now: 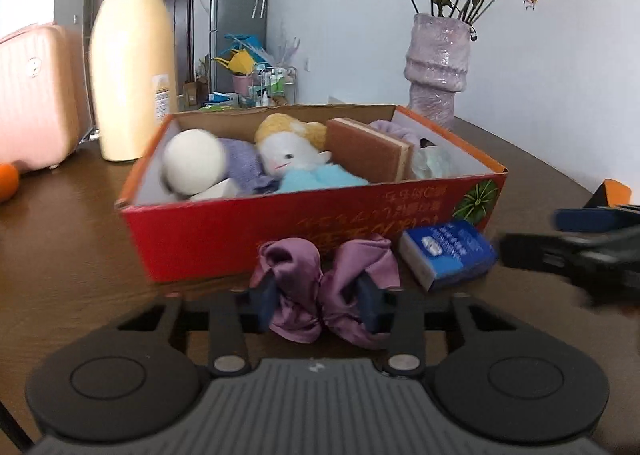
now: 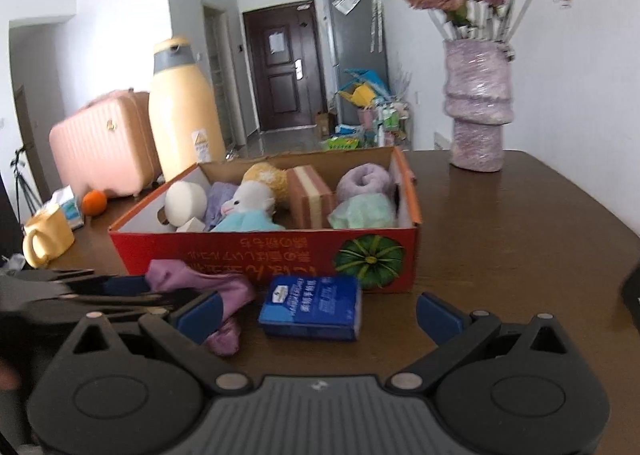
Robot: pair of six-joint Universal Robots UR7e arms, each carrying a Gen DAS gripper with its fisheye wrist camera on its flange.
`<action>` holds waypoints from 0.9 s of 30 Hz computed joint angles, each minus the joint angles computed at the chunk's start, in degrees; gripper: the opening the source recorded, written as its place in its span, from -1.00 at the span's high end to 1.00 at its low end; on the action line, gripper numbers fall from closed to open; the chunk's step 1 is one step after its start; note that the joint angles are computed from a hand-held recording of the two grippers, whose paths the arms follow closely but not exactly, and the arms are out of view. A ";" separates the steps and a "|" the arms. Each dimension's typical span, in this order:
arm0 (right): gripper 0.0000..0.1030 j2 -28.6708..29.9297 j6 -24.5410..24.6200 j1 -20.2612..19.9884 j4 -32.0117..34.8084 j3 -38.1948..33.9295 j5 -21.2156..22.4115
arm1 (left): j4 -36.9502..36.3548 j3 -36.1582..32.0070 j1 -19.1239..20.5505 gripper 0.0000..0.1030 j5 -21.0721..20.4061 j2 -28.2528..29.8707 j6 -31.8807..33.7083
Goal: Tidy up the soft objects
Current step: 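Grasp the purple scrunchies with the left gripper while the right gripper grasps the blue tissue pack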
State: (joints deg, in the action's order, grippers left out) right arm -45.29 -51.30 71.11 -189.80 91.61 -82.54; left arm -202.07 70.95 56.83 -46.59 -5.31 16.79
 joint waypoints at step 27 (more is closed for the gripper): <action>-0.43 -6.30 -5.11 -1.27 -7.08 13.57 0.69 | -23.71 25.39 -8.37 0.78 1.97 -8.93 -3.61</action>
State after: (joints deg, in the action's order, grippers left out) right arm -51.59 -56.41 69.84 -196.88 105.17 -81.85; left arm -225.78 96.34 48.45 -44.62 -14.24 13.18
